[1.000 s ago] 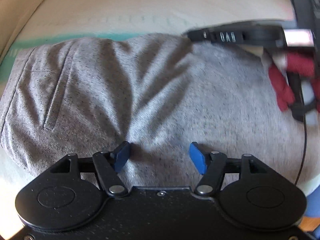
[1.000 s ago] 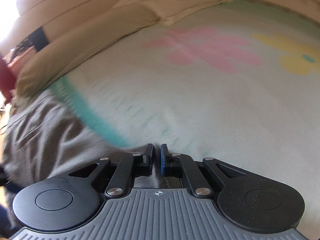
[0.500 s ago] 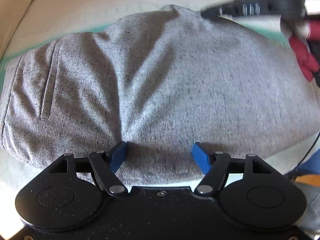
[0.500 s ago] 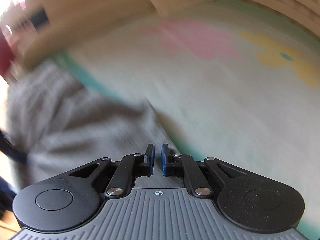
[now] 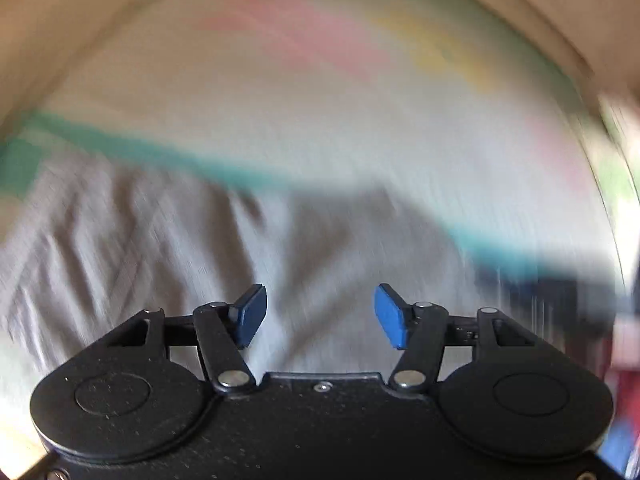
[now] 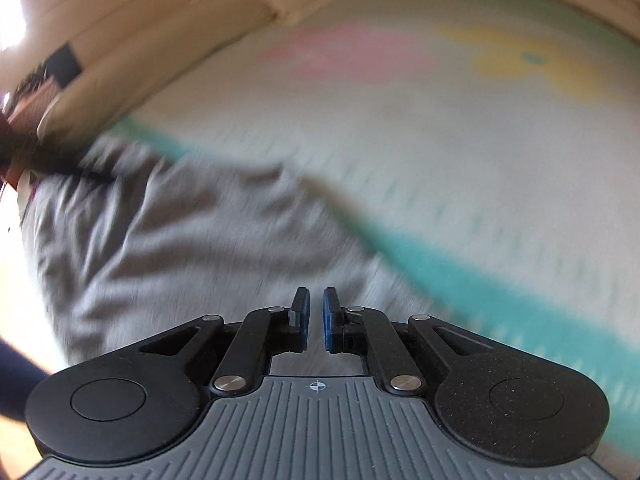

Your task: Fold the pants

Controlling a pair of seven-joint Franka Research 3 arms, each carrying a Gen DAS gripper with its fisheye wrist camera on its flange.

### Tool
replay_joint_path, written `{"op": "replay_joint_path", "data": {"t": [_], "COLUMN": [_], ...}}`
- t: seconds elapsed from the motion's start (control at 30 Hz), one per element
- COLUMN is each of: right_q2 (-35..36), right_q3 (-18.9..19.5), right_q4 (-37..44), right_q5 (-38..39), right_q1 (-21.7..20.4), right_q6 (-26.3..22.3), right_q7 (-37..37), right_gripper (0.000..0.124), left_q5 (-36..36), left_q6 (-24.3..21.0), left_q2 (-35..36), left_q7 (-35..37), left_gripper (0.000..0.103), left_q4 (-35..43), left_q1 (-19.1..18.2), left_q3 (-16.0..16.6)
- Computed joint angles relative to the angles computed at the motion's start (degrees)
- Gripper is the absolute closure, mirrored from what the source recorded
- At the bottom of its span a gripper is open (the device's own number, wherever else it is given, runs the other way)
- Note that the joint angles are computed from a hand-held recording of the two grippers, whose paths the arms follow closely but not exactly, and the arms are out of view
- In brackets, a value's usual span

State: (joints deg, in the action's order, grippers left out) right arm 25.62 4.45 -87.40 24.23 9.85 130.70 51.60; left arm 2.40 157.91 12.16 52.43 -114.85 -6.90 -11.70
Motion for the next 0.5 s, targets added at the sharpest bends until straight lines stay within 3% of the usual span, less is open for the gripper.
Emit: {"op": "replay_joint_path", "data": {"t": [0.07, 0.17, 0.27, 0.4, 0.5], "right_q2": [-2.6, -4.1, -6.0, -9.7, -10.6], "right_q3": [0.2, 0.3, -0.2, -0.3, -1.2], "right_q4": [-4.9, -6.3, -8.6, -13.3, -14.9], "right_q5": [0.7, 1.3, 1.8, 5.4, 5.7], "right_q1": [0.0, -0.7, -1.2, -2.5, -2.8], "right_q6": [3.5, 2.6, 2.7, 6.8, 6.2], "right_q7": [-3.4, -4.5, -6.3, -10.3, -10.5], "right_gripper": [0.116, 0.116, 0.116, 0.116, 0.116], "left_q5": [7.4, 12.2, 16.9, 19.5, 19.9], "left_q6": [-0.8, -6.5, -18.6, -19.6, -20.6], "left_q2": [1.9, 5.2, 10.0, 9.6, 8.7], "left_q7": [-8.1, -12.9, -16.6, -19.2, -27.1], "left_gripper": [0.04, 0.04, 0.046, 0.047, 0.052], "left_q4": [2.8, 7.5, 14.4, 14.0, 14.1], "left_q1": [-2.6, -4.0, -6.1, -5.5, -6.5], "left_q3": [3.4, 4.4, 6.1, 5.2, 5.0]}}
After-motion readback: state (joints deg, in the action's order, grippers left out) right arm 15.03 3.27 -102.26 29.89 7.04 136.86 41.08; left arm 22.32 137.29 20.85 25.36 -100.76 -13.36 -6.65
